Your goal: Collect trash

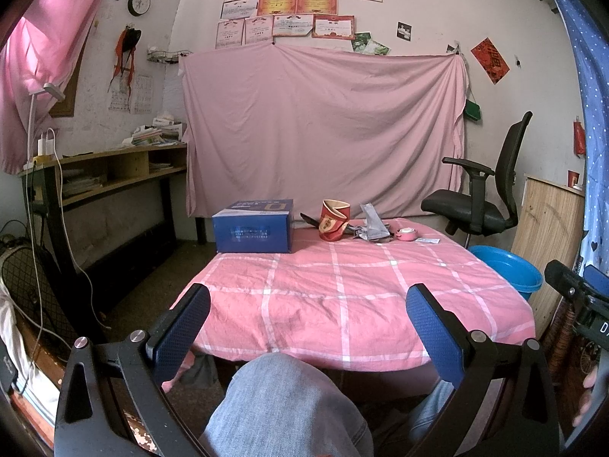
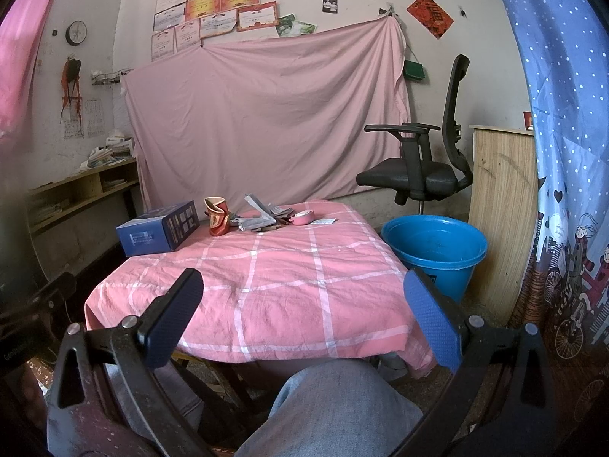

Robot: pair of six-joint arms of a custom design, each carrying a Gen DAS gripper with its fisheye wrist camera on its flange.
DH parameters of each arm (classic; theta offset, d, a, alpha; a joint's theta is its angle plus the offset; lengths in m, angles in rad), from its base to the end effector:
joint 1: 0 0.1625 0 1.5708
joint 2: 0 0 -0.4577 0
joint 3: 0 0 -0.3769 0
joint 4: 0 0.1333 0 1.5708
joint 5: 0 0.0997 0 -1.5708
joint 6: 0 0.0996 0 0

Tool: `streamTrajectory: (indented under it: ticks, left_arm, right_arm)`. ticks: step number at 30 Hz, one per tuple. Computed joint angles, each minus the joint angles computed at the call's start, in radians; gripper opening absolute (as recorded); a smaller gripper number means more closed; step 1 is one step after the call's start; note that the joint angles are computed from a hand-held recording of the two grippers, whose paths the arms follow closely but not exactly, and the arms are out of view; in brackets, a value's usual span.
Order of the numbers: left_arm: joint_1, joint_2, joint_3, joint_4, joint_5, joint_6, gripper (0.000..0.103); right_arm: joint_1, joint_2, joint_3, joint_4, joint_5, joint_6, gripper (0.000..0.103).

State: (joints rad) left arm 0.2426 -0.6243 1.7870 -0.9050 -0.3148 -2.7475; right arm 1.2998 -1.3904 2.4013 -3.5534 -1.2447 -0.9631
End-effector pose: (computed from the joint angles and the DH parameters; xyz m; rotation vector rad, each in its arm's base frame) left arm -0.3973 -0.3332 -0.0045 0.0785 1.7064 -1.5324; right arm 0.0477 -0.4455 0.3226 1.0554 -2.2849 1.3186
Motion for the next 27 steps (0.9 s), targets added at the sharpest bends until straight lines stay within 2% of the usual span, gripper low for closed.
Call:
streamTrajectory:
  ticks: [6, 9, 27]
  left_arm:
    - [0.000, -0.001, 0.000, -0.003, -0.001, 0.004, 0.101]
    - [0.000, 0.001, -0.001, 0.004, 0.000, -0.003, 0.101]
    - [0.003, 0.004, -0.006, 0.009, 0.001, -0.004, 0.101]
  right_arm:
    - [0.013, -0.005, -0.003, 0.005, -0.013, 0.008, 0.103]
    - [-0.007, -0.002, 0.001, 0.003, 0.005, -0.003, 0.103]
    - [-0.006, -0.002, -0.005, 0.007, 0.004, -0.001, 0.103]
